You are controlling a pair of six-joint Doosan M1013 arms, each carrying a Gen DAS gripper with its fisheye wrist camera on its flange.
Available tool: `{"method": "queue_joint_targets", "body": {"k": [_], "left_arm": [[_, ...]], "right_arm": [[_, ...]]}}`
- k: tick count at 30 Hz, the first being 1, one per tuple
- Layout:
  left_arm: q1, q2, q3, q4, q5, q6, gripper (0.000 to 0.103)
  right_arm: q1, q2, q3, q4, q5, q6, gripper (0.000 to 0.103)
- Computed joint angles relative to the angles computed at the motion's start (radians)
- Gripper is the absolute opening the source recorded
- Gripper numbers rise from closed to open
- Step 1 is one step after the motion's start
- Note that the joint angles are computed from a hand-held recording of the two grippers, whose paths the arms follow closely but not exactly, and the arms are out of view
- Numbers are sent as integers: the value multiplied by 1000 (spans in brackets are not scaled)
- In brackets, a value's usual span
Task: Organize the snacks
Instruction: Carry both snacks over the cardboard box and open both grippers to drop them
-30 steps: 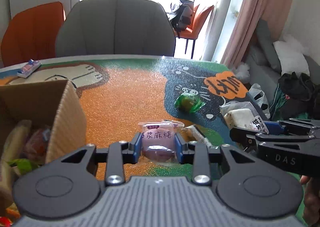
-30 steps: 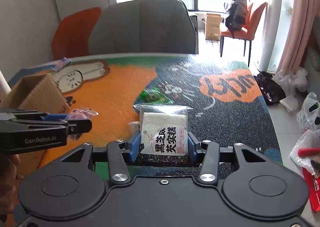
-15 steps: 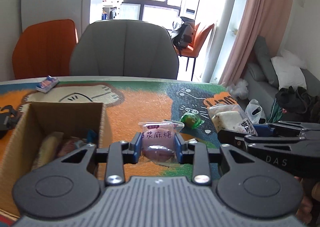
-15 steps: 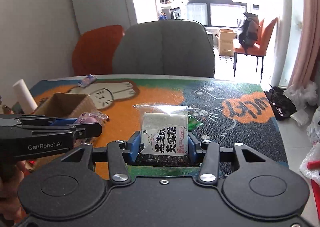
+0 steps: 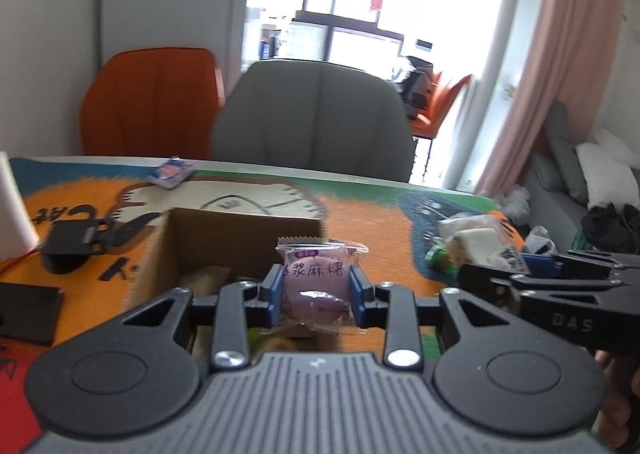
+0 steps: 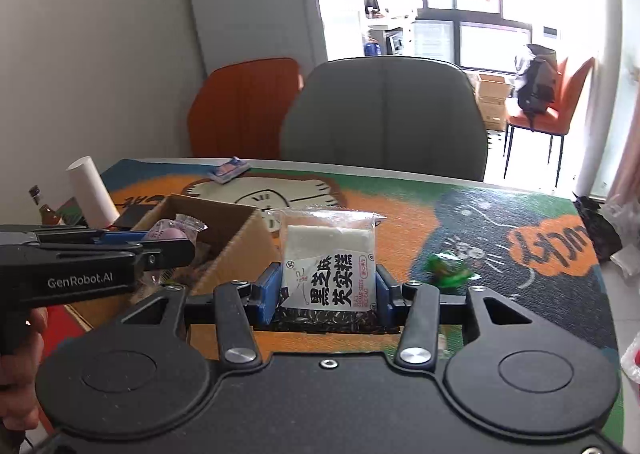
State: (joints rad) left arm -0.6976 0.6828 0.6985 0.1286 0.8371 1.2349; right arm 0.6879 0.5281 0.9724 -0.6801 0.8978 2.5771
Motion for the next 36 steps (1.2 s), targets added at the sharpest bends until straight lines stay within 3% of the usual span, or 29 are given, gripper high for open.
{"method": "queue_joint_targets", "body": {"k": [13, 18, 31, 32, 35, 36], "left_arm": [[34, -18, 35, 26, 27, -65, 33], [39, -24, 51, 36, 12, -75, 52], [63, -49, 100, 72, 1, -137, 73], [64, -52, 104, 71, 0, -140, 75], [69, -57, 116, 76, -8, -158, 79], [70, -58, 118, 70, -8, -156, 80]], "right_arm": [[9, 66, -111, 52, 14, -109, 46], [9, 94, -159, 82, 26, -153, 46], [5, 196, -341, 178, 51, -283, 46], [5, 202, -351, 181, 44, -286, 48], [8, 216, -375, 169, 59, -291, 71], [9, 215, -371, 156, 60, -283, 74]]}}
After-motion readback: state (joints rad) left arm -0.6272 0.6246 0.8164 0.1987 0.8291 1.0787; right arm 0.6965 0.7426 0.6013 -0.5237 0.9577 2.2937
